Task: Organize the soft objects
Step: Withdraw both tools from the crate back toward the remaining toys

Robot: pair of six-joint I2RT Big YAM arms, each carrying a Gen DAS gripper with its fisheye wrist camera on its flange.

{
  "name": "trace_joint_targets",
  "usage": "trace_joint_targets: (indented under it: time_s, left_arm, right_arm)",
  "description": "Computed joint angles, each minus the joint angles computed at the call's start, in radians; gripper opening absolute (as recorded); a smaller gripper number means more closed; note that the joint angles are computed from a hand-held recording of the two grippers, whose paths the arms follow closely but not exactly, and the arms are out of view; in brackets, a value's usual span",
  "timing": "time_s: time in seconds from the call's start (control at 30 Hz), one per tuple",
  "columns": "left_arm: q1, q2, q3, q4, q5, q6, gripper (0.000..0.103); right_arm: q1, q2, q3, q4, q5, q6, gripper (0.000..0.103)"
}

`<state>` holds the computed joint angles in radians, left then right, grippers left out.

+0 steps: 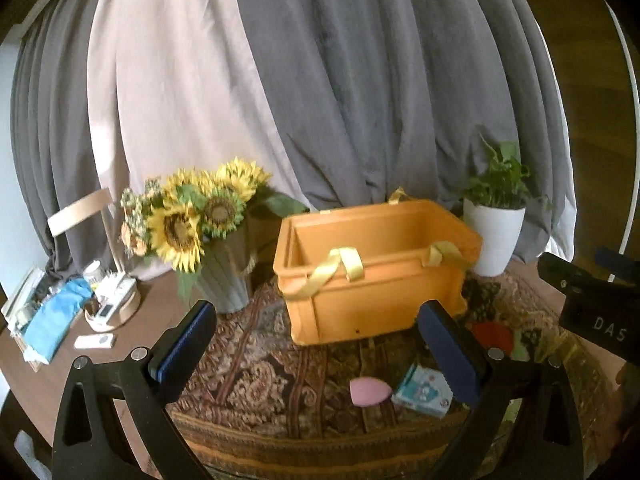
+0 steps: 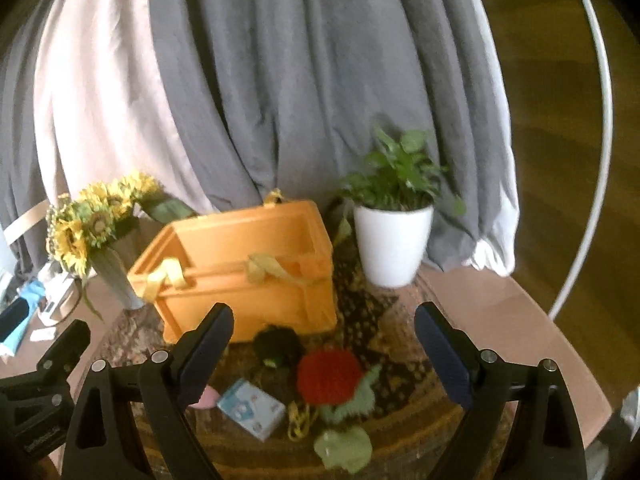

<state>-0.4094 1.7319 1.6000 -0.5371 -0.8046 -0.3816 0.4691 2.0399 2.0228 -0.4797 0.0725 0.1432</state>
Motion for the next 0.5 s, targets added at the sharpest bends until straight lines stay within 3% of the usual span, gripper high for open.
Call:
trace_joint_targets:
  time_s: [0.5]
  left_arm:
    - [0.031,0.013,-0.093,0.056,0.172,0.063,0.103]
  right_arm:
    - [0.032,-0.04,-0.145,-0.048,0.16,0.103,0.093]
